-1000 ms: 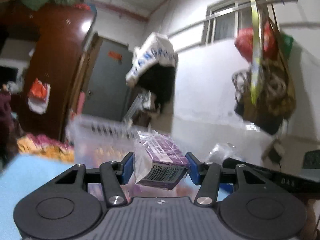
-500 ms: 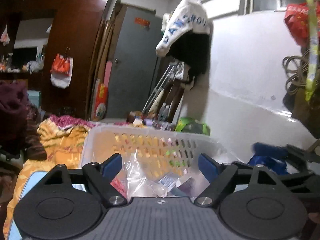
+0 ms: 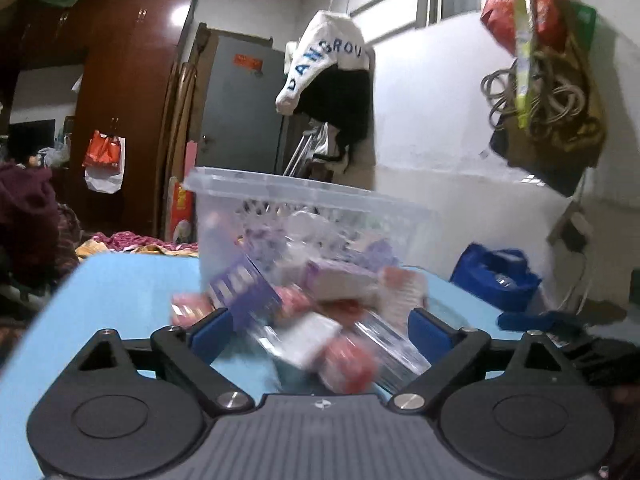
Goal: Organize objects
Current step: 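Carry both held items into the white basket and open both tools, then grasp the bagged red item with the left tool while the right tool grasps a clear bag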
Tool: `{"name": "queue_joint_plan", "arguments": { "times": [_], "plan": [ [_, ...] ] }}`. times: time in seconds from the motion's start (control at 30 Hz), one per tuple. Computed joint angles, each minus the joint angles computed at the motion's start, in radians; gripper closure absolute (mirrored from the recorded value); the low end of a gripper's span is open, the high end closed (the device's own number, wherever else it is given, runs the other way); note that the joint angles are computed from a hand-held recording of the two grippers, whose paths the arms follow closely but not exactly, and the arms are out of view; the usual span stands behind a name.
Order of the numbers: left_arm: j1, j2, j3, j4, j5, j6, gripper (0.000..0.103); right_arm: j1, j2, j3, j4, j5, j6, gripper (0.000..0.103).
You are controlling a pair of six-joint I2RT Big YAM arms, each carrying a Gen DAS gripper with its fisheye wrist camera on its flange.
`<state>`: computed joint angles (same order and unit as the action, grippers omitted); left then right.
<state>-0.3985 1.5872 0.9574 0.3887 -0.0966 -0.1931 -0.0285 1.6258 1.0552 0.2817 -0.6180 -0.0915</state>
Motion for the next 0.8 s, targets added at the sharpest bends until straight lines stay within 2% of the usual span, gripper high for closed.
{"name": "queue_joint_plan", "arguments": {
  "times": [0.07, 0.1, 0.13, 0.17, 0.27, 0.33, 0.4, 0.53, 0.63, 0.7, 0.77, 0.8],
  "plan": [
    [-0.029, 0.015, -0.021, 0.054, -0.038, 0.024, 0.013, 0.015, 0.003, -0.023, 0.04, 0.028, -0.033, 0.014],
    [-0.043, 0.025, -0.018, 0.055, -0.064, 0.039, 0.016, 0.026, 0.003, -0.021, 0.027, 0.051, -0.063, 0.022],
    [-0.056, 0.031, -0.022, 0.06, -0.082, 0.062, 0.025, 0.035, 0.005, -0.015, 0.021, 0.07, -0.083, 0.032],
    [-0.066, 0.04, -0.018, 0.065, -0.093, 0.084, 0.031, 0.041, 0.007, -0.006, 0.016, 0.086, -0.094, 0.033],
    [-0.079, 0.059, -0.002, 0.069, -0.116, 0.109, 0.032, 0.053, 0.012, 0.0, -0.002, 0.094, -0.121, 0.04],
    [-0.082, 0.08, 0.014, 0.058, -0.143, 0.127, 0.032, 0.054, 0.008, -0.014, -0.006, 0.098, -0.142, 0.05],
    [-0.082, 0.096, 0.029, 0.045, -0.155, 0.128, 0.032, 0.05, 0.005, -0.021, -0.008, 0.1, -0.148, 0.056],
    [-0.088, 0.117, 0.054, 0.005, -0.175, 0.135, 0.032, 0.03, -0.003, -0.044, 0.01, 0.073, -0.126, 0.056],
    [-0.096, 0.119, 0.051, 0.013, -0.188, 0.146, 0.032, 0.026, -0.003, -0.048, 0.018, 0.07, -0.117, 0.056],
    [-0.099, 0.124, 0.052, 0.021, -0.192, 0.144, 0.039, 0.026, -0.002, -0.051, 0.026, 0.07, -0.108, 0.056],
    [-0.096, 0.129, 0.05, 0.028, -0.181, 0.13, 0.056, 0.024, -0.001, -0.051, 0.028, 0.066, -0.101, 0.056],
    [-0.092, 0.131, 0.05, 0.032, -0.167, 0.118, 0.059, 0.024, -0.001, -0.051, 0.029, 0.067, -0.098, 0.056]
  ]
}}
